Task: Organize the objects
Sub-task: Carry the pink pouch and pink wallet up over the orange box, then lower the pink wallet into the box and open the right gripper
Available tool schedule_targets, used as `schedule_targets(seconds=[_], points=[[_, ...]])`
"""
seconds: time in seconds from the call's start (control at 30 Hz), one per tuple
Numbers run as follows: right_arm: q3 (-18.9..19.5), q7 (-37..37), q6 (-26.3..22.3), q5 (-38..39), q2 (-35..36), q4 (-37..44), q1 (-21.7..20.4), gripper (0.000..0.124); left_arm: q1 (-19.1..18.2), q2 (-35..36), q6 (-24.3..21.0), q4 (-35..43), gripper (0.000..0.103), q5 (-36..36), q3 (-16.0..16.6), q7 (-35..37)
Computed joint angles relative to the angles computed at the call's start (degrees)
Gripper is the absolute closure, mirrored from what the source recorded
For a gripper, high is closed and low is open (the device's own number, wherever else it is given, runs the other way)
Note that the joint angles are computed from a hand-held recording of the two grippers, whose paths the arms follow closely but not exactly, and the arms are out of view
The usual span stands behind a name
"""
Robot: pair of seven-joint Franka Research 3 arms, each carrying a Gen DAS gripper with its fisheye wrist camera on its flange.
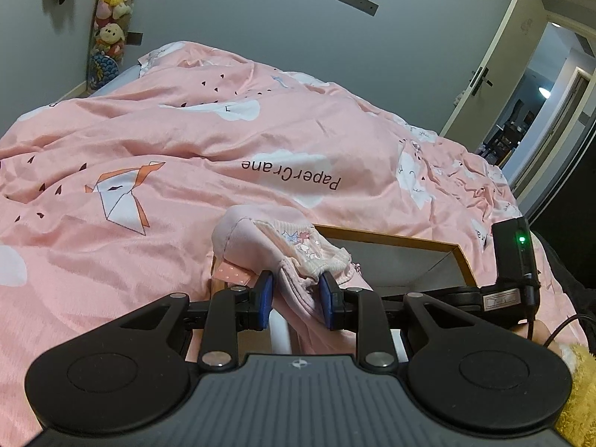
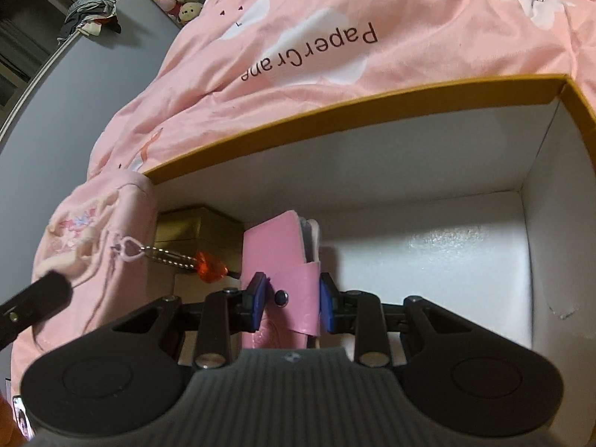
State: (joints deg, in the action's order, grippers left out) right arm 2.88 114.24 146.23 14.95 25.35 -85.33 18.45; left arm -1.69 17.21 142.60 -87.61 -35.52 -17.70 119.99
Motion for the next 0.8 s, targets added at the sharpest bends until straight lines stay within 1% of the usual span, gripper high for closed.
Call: schedule_targets(seconds=[0.1,0.23,0.3,0.4,0.5,0.57,0.8], points=[[-0.8,0.7,-0.5,-1.6,-0.5,-0.2,0.6,0.092,0.1,0.0,-0.4,0.1,0.073,-0.2,-0.2,0.5],[-3.5,0.7,-0.5,-11.2,-5.7,-3.7,3.0,0.092,0.7,-0.8,-2.6,-0.6,0.073,-3.0,-0.9,2.7],[-3.7,0.2,-3.0,-13.9,-8.4,-5.2,2.7,0.092,0.6,-1.2,-4.1,-1.1,0.073,-4.5,-1.1,4.0],[-3.6,0.8,-8.7,-17.6,-11.9,-7.1,2.2,0.092,-0.2,-1.5,-6.5,-1.9,0.073,-6.1,-1.2,6.5],[-2.9,1.4,-14.1,-20.3,-14.0,-8.3,1.6,0.092,-1.1,-1.7,-7.7,-3.0,0.073,-6.6,-0.9,7.2],[-2.2,1.7,-17.1,-21.1,-14.4,-8.4,1.4,0.092,-1.6,-2.1,-8.0,-4.0,0.073,-6.8,-0.6,7.2],[-1.2,3.2,-22.8,-23.2,-11.5,-5.1,2.2,0.092,-2.2,-4.1,-7.1,-7.0,0.073,-8.6,0.3,8.8]])
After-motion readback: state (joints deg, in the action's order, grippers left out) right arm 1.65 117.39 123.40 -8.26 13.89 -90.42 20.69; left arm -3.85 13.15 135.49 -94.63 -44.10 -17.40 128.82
